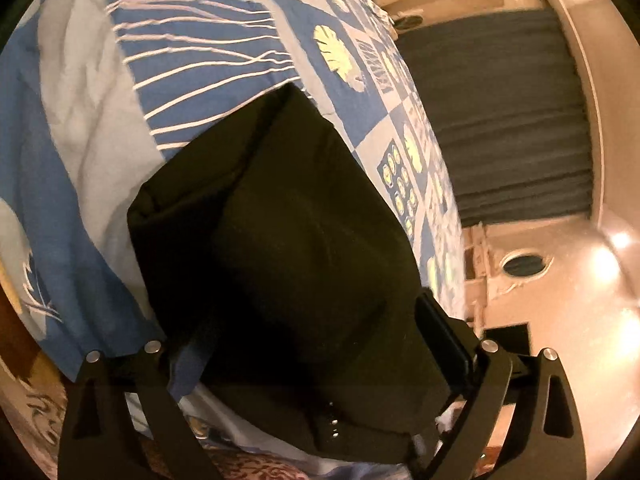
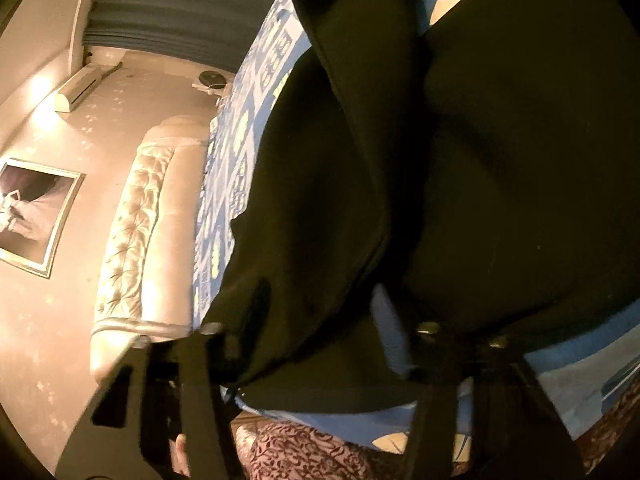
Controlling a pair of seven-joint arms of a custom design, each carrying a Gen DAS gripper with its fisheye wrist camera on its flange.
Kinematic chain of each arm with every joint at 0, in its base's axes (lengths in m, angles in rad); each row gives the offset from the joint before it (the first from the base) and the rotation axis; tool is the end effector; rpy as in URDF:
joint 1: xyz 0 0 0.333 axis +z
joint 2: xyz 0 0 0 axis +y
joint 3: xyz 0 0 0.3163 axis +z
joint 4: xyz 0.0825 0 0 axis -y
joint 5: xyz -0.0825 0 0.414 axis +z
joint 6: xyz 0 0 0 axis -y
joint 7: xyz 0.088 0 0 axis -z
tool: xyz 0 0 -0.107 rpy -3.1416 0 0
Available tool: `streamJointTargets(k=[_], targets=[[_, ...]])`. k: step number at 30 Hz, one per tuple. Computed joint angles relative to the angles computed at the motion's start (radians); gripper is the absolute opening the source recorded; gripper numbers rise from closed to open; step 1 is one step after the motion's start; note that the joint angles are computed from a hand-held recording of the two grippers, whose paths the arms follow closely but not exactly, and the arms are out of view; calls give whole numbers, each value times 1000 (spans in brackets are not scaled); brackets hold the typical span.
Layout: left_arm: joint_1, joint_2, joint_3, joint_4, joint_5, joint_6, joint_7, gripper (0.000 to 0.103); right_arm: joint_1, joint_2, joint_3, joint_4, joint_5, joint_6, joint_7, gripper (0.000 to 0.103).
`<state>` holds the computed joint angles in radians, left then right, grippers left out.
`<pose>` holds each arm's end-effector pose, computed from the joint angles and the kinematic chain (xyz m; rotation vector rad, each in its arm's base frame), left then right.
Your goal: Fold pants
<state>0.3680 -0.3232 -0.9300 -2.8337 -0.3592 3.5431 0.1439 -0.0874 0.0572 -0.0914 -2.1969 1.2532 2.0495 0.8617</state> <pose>0.3845 -0.1811 0.3475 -2.7038 0.5553 -1.4385 0.5619 -0.0488 0.3529 -1.3465 1.6961 0.5995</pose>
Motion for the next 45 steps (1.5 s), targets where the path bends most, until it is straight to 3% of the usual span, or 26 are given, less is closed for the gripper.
streamJointTargets(k=[4,6,7,8,10,13,15,22,26,27,30,33,37,38,41,43,45], targets=[[108,-92,-143,13,-63,-67,-41,92,5,18,4,14,-10,20,21,10],[144,-192,-188,28,-60,-175,-18,57,2,20,5,17,4,14,13,8],[137,-202,-160,36,-10,-220,-14,35,1,14,6,12,18,14,-3,8],[126,-216,-141,39,16,-257,-3,30,1,1,6,4,32,18,-26,8],[131,-242,-150,21,26,-232,-41,28,2,-19,4,-7,44,19,-48,7],[118,-213,-140,-17,25,-130,-118,28,-1,-54,-8,-24,62,-9,-65,7],[103,-216,-124,-35,34,-115,-157,28,-5,-79,-19,-39,62,-32,-71,7],[-11,-361,-51,-138,73,-229,-252,28,-20,-116,-50,-102,-8,-78,-87,7],[2,-348,-51,-146,127,-214,-286,28,-24,-80,-51,-98,-40,-66,-66,11],[0,-353,-42,-139,147,-235,-282,28,-27,-72,-51,-96,-44,-68,-48,12],[-12,-399,-10,-113,221,-333,-252,28,-38,-80,-53,-100,-48,-78,-32,35],[-39,-475,15,-94,283,-470,-240,31,-41,-121,-52,-95,-88,-7,-59,45],[-50,-562,23,-69,354,-593,-262,65,-43,-110,-62,-6,-84,81,-80,57],[-37,-563,19,-58,374,-582,-267,67,-47,-82,-66,40,-67,91,-68,64],[11,-504,17,-8,433,-515,-268,74,-89,62,-74,204,59,4,74,65],[52,-429,2,32,474,-428,-268,75,-132,182,-56,318,159,-56,218,65],[72,-352,2,71,516,-390,-259,75,-152,251,-21,383,231,-16,294,65]])
